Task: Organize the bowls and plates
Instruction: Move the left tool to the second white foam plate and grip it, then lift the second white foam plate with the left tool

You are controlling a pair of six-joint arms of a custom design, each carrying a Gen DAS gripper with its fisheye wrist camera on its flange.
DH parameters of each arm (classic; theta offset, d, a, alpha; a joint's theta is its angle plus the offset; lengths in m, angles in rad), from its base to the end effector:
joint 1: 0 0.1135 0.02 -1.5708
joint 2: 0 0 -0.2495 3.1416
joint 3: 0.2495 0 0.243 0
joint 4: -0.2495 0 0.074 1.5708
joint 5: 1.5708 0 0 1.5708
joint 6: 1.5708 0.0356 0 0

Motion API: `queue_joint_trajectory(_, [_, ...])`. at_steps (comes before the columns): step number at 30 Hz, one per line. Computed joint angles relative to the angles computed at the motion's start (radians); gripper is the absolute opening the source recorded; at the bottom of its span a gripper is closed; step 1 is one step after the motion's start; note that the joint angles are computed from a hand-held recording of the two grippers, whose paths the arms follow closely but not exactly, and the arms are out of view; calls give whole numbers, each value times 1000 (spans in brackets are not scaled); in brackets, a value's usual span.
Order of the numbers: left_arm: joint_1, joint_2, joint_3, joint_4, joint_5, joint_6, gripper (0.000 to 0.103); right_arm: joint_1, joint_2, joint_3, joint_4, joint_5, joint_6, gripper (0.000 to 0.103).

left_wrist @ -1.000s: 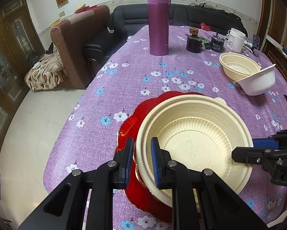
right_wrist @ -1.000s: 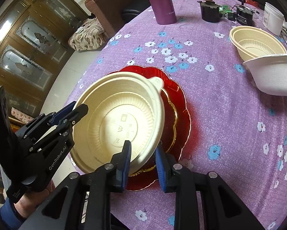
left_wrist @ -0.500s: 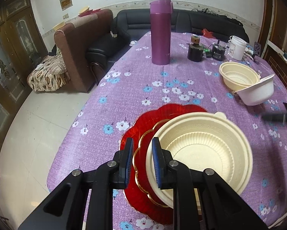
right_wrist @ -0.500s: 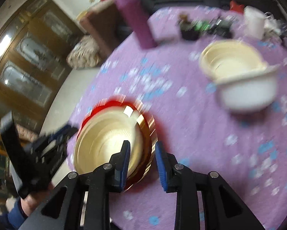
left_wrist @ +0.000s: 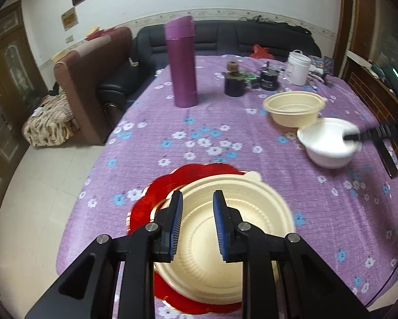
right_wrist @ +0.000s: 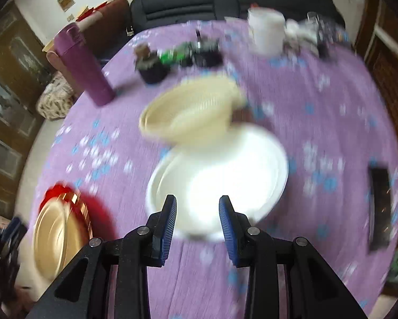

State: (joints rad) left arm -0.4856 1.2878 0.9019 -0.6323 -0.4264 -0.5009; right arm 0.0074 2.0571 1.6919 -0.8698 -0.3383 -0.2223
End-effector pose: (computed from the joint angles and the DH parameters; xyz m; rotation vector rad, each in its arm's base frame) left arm 0.2253 -0.1022 0.2295 -0.1697 2.4566 0.1387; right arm 0.4133 0.0149 0.2044 -0.3933 2.7167 0.4160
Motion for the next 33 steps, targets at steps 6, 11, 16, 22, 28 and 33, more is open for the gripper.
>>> queue_joint_trajectory(6, [-29,122,105,48,95,26,24,-104,-159,-281,64,-85,-46,36])
queue_joint_trajectory(11, [-33,279,249,82,277,30,34,-188,-148,-230,75,-94,-38,36])
queue_joint_trajectory(16, [-10,492,458,71,462,-12,34,-233,-70,-123,52,-119,-21,36])
queue_joint_trajectory(22, [7,734,682,26,532,-54,41,-216,76,40,12,-115,-6,36])
queue_joint_trajectory(28, [13,892,830,-3,498,-87,41,-188,202,168,-16,-76,-2,36])
queue_joint_trajectory(33, [7,966,907,-28,478,-68,11,-175,241,195,-25,-63,-7,12])
